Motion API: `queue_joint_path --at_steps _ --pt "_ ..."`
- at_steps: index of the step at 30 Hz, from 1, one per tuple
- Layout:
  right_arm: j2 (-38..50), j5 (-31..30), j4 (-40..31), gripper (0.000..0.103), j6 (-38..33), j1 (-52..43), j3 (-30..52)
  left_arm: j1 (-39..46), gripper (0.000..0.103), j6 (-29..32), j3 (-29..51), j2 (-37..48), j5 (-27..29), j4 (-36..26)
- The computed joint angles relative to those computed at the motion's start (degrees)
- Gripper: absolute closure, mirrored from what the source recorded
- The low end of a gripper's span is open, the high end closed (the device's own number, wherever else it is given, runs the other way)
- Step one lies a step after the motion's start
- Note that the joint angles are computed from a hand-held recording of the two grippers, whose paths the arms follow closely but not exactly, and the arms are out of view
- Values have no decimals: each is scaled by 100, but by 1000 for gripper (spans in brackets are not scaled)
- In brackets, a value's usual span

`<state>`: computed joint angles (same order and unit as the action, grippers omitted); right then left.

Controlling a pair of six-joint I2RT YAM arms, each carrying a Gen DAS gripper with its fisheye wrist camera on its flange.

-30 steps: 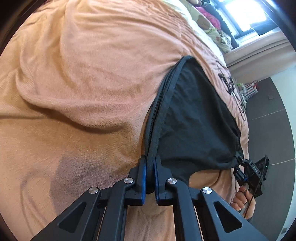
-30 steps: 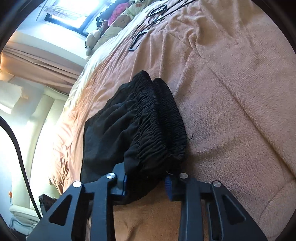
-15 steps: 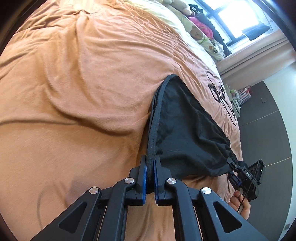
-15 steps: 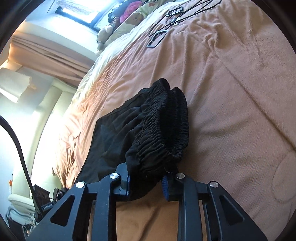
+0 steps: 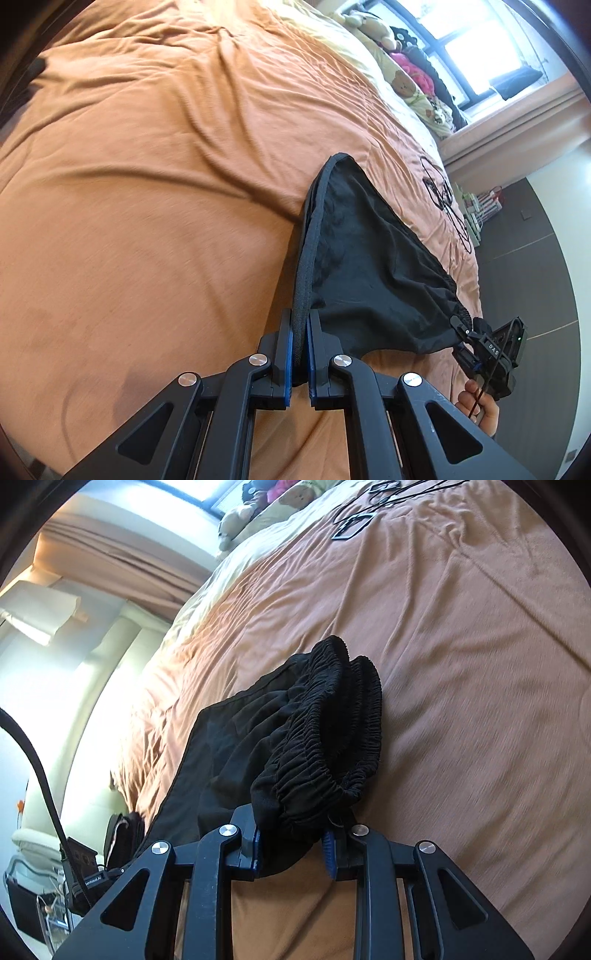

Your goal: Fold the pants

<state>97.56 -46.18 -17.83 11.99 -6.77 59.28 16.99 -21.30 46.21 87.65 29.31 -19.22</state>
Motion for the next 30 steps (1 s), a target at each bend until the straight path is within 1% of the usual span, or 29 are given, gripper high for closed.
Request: queue_joint_path --at_steps 7,15,24,27,30 --pt "-238 26 -14 81 -119 263 -283 575 97 364 -922 -1053 192 -252" --pt "-463 74 -113 81 -358 452 -481 1183 97 744 -1535 -1882 475 -654" --pt "-861 25 -164 81 -592 522 -855 1823 97 1265 -1912 -2462 760 -1229" --pt "-926 68 -287 81 -784 515 -891 1973 97 1287 -2090 -2631 859 -1308" --pt "-989 213 -329 81 -931 532 -918 1978 97 1146 -2282 -2702 923 -1178"
